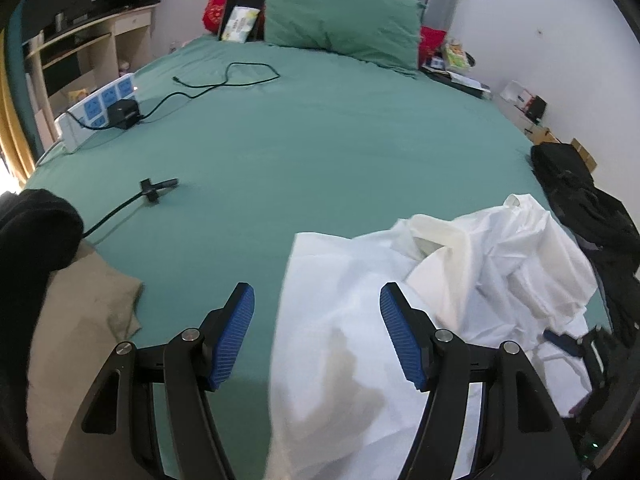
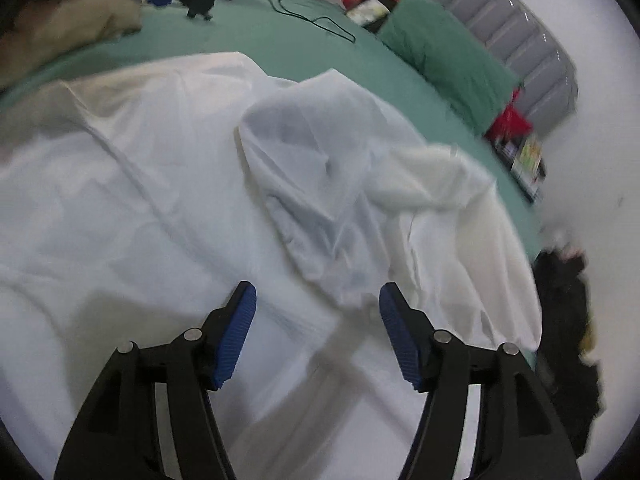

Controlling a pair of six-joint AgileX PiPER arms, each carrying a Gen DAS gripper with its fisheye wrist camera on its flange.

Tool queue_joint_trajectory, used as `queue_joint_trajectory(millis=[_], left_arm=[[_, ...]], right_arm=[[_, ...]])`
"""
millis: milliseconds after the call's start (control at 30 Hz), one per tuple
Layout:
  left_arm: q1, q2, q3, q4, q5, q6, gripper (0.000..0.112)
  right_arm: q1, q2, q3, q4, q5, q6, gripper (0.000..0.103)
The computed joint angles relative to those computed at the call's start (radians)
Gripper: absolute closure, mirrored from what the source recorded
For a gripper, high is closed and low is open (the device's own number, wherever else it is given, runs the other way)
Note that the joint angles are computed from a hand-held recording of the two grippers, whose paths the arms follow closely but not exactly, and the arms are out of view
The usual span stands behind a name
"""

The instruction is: Fold large clothes

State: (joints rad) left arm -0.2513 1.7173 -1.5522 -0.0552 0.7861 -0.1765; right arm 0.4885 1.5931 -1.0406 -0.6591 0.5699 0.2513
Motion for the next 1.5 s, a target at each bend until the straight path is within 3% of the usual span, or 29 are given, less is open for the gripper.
queue_joint_trajectory(millis=[167,267,333,467,633,667,700,733,900,1100,1267,1500], left_arm=[[-0.032,-0.001,0.012,-0.014,-0.003,0.024,0.043],[-0.041,-0.003,0.022,-0.014,-0.004,0.027,0.043],[-0.041,-0.003,0.024,-0.007,-0.005,0.019,0.043],[-0.035,0.002,0.018,0.004,-0.011,0.000,0.043],[-0.034,0.031,-0.017,0.002,-0.002,0.001,0.043],[-0.034,0.034,-0.019,-0.004,0.000,0.009,0.043],[-0.033,0.037,-0.021,-0.008,0.002,0.014,0.043],[-0.032,0.039,-0.021,-0.009,0.004,0.018,0.043],[-0.028,0.029,-0.012,-0.023,0.006,0.026,0.043],[-0.035,-0.006,0.017,-0.018,-0.006,0.027,0.043],[-0.040,-0.022,0.031,-0.019,-0.010,0.031,0.043],[-0.038,-0.014,0.025,-0.041,0.001,0.059,0.043]], right_arm=[[-0.106,-0.113,0.037,0.340,0.025,-0.244,0.039],[-0.130,-0.215,0.064,0.363,-0.036,-0.234,0.039],[-0.134,-0.194,0.006,0.286,-0.063,-0.179,0.039],[-0.197,0.024,-0.267,0.379,-0.070,-0.326,0.039],[-0.246,0.269,-0.542,0.519,0.101,-0.422,0.041],[-0.254,0.296,-0.564,0.535,0.120,-0.432,0.062],[-0.263,0.302,-0.575,0.547,0.141,-0.453,0.098],[-0.259,0.307,-0.571,0.522,0.163,-0.446,0.102],[-0.248,0.132,-0.346,0.486,0.083,-0.455,0.102],[-0.211,-0.041,-0.186,0.538,0.116,-0.496,0.102],[-0.244,-0.039,-0.152,0.770,0.221,-0.670,0.102],[-0.314,-0.057,-0.115,0.954,0.248,-0.776,0.096]])
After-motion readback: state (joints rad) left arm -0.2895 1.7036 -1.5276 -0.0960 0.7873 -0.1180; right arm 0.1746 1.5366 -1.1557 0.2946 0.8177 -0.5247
